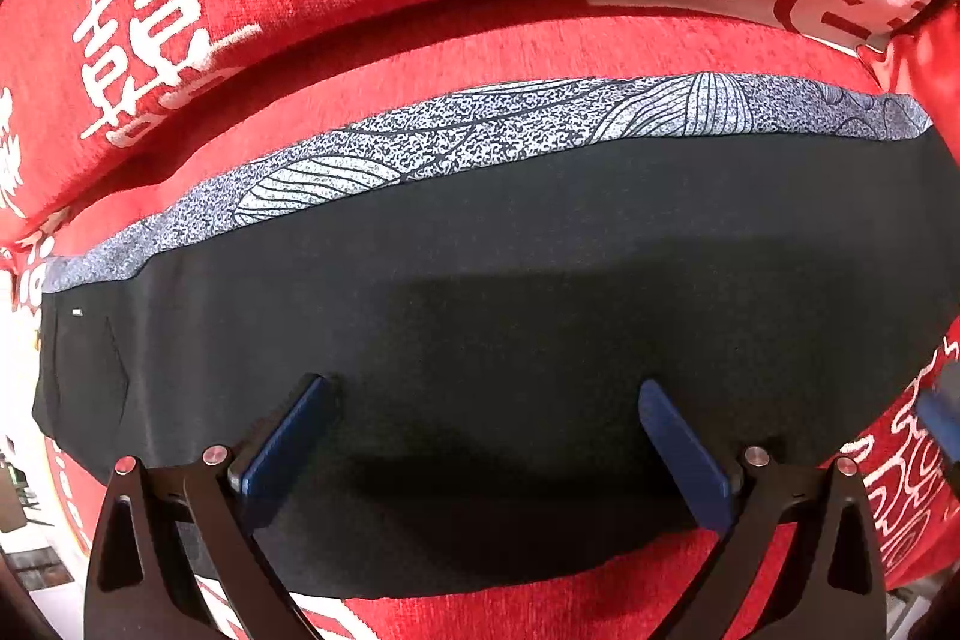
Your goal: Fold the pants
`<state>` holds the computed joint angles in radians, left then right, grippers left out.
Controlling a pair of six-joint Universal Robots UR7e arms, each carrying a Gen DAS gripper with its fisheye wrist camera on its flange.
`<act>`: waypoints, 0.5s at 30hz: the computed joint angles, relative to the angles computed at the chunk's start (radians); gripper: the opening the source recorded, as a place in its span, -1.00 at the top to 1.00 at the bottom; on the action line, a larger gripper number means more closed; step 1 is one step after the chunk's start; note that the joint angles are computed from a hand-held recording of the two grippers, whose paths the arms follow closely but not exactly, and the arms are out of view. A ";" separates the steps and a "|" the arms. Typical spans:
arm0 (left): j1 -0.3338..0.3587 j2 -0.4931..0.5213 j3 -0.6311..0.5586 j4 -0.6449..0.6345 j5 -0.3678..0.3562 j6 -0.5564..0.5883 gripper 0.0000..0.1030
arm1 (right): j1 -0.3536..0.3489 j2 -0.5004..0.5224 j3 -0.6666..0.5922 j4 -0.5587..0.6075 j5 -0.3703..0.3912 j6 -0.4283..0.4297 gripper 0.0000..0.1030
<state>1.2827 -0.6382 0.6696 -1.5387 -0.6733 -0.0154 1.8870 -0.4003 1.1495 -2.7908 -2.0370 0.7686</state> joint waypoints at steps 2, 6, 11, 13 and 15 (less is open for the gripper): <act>0.000 -0.021 0.038 -0.025 0.003 0.009 -1.00 | -0.007 -0.009 0.033 -0.082 -0.012 0.013 -0.04; -0.004 -0.030 0.061 -0.042 0.009 0.010 -1.00 | -0.026 -0.009 0.071 -0.221 0.004 0.016 -0.04; -0.014 -0.053 0.114 -0.072 0.015 0.005 -1.00 | -0.053 0.020 0.069 -0.373 0.048 -0.046 -0.04; -0.017 -0.066 0.145 -0.107 0.020 0.023 -1.00 | -0.056 0.049 0.020 -0.393 0.040 -0.097 -0.04; -0.022 -0.079 0.181 -0.149 0.031 0.055 -1.00 | -0.056 0.081 -0.047 -0.364 0.023 -0.143 -0.06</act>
